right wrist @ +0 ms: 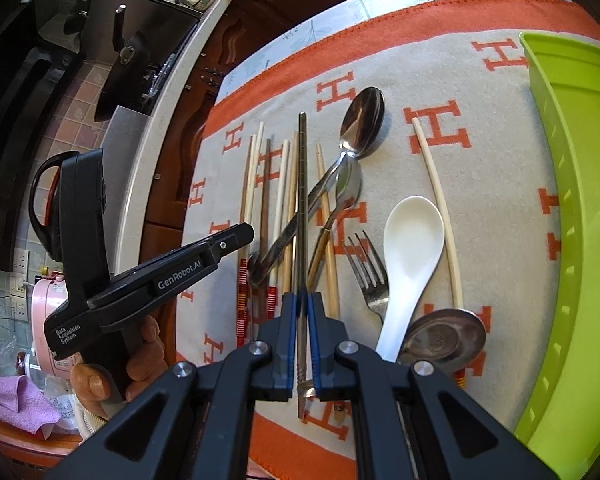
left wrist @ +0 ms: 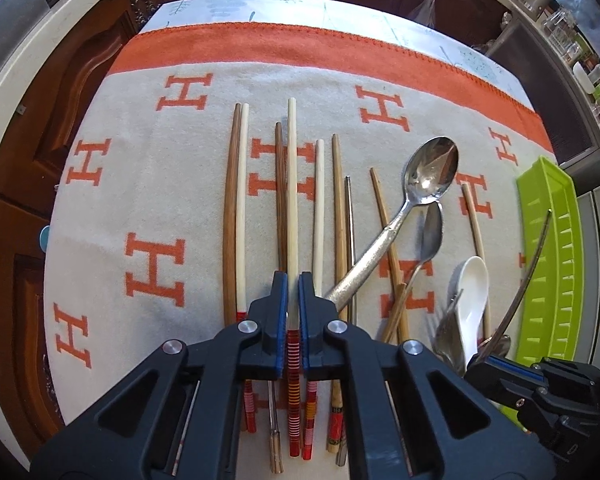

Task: Organize utensils
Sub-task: 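Carry both chopsticks into the green tray and open both tools to release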

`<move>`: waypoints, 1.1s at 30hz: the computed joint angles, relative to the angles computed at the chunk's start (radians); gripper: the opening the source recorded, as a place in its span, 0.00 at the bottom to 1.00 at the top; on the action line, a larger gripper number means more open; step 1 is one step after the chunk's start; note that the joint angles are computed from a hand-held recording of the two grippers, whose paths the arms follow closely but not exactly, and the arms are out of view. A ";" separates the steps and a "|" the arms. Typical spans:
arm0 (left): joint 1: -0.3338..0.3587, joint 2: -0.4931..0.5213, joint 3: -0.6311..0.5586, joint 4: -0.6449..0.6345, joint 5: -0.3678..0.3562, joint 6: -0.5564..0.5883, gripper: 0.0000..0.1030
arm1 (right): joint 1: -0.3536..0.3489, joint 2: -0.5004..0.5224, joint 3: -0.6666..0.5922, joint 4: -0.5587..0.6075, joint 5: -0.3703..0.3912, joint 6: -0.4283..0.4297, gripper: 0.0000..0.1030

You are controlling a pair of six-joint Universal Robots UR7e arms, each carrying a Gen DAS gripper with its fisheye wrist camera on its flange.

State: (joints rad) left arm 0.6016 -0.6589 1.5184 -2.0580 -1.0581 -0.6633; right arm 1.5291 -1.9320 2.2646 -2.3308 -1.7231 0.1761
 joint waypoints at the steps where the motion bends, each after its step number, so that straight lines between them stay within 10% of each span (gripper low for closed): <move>1: -0.003 -0.013 0.012 -0.010 -0.006 -0.001 0.03 | 0.003 -0.007 0.002 -0.001 0.005 -0.002 0.05; 19: -0.105 -0.238 0.213 -0.111 -0.056 -0.042 0.03 | 0.117 -0.153 0.024 0.013 0.000 -0.048 0.05; 33: -0.175 -0.214 0.169 -0.158 -0.183 -0.033 0.03 | 0.110 -0.374 -0.006 0.146 -0.075 -0.040 0.05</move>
